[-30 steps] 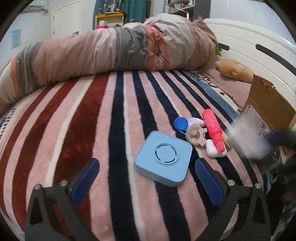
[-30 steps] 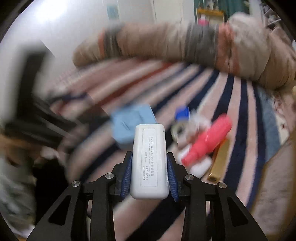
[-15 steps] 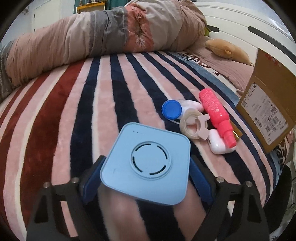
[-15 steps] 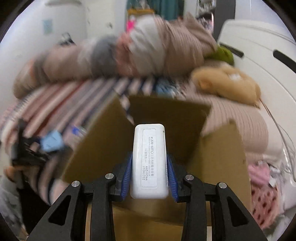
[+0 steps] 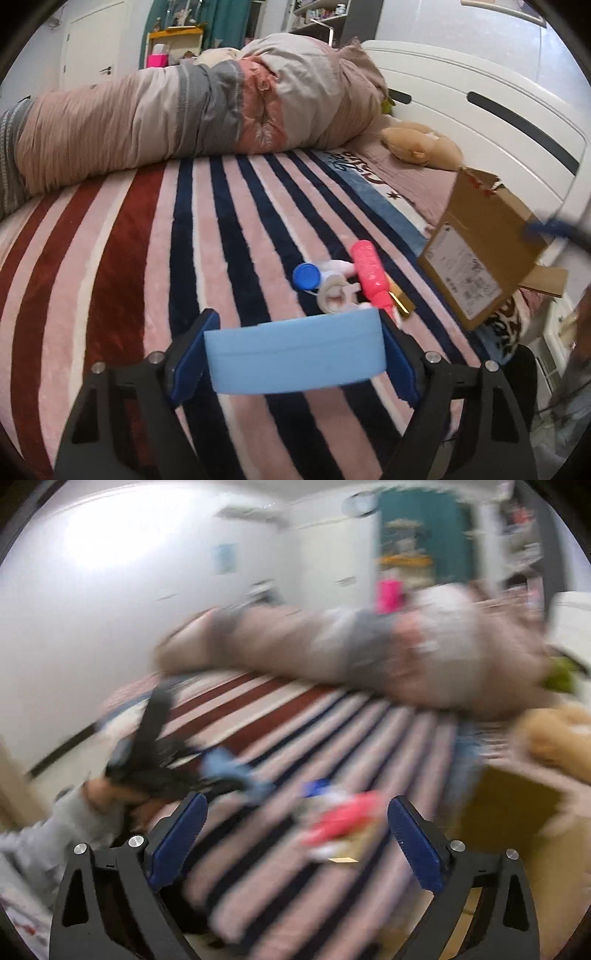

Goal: Organize rigid objects
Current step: 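Carry the light blue case into the cardboard box and open the left gripper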

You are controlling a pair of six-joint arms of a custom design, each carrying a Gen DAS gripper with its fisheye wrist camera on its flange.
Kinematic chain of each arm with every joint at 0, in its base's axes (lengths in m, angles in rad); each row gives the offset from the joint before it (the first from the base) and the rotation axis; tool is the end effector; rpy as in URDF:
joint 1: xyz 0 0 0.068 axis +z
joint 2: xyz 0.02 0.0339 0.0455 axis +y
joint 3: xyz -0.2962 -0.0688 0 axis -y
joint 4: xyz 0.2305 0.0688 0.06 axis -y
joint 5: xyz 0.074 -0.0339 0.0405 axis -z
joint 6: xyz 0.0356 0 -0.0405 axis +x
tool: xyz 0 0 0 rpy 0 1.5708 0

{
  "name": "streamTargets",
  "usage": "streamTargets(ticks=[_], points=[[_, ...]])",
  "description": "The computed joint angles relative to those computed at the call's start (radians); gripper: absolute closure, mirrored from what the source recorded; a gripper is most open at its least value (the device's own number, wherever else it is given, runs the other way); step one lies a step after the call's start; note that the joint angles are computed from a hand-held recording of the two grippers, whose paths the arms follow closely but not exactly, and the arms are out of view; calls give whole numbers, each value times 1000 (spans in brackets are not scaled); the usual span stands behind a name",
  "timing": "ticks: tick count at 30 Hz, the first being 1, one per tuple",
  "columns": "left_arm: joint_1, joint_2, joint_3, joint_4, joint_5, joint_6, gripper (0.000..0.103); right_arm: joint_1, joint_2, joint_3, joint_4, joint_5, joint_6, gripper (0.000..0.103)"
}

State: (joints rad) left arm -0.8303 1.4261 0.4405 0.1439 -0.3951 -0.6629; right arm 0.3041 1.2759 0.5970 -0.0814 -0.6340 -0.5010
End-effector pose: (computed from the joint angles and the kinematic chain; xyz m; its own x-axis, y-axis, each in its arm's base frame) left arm 0.1625 -0.1574 0.1679 -0.7094 -0.0658 -0.7018 0.0910 0.9788 -0.1837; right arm 0.2087 0.0876 0.2281 -0.2641 -0.4885 -0.8316 -0.8866 0.4624 0.0100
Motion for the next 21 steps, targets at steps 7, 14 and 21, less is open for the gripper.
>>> streamTargets(ticks=[7, 14, 21], points=[[11, 41, -45, 73, 75, -25, 23, 281, 523, 1, 336, 89, 205, 5], [47, 165, -109, 249, 191, -62, 23, 263, 741, 87, 450, -91, 332, 18], [77, 221, -161, 326, 357, -98, 23, 290, 730, 48, 487, -46, 329, 18]])
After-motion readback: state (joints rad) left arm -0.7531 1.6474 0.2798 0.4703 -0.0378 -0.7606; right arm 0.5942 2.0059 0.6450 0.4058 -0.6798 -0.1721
